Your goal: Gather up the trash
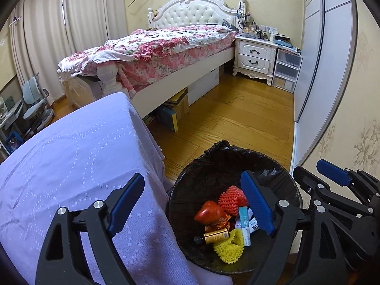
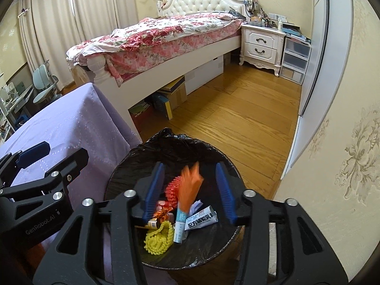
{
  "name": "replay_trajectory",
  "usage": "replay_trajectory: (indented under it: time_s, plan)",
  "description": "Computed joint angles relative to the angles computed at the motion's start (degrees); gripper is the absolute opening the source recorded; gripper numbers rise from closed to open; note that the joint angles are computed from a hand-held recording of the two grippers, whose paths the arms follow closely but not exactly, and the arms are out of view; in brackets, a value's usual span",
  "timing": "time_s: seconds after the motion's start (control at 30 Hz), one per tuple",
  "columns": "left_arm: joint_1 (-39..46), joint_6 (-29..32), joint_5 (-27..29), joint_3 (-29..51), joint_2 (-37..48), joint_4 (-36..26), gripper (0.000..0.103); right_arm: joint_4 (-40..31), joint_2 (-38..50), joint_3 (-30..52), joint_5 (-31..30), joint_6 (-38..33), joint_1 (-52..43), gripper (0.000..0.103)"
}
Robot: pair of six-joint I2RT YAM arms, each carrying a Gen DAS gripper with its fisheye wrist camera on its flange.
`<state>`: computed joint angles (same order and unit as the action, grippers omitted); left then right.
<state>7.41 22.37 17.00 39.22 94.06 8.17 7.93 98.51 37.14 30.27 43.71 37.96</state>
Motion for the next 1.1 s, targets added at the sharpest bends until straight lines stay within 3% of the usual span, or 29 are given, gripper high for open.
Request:
replay_trajectory:
  time_s: [0.57, 1.1]
  plan:
    - [-0.80, -1.13, -0.58, -2.15, -3.01, 1.60, 0.086, -1.51, -2.06, -1.43, 2.12, 1.43, -0.26, 0.065]
    - [3.60, -1.38, 1.86, -3.45, -7.71, -0.14, 0.087, -8.80, -4.86, 0.95, 8.42, 3.93, 3.93, 0.078]
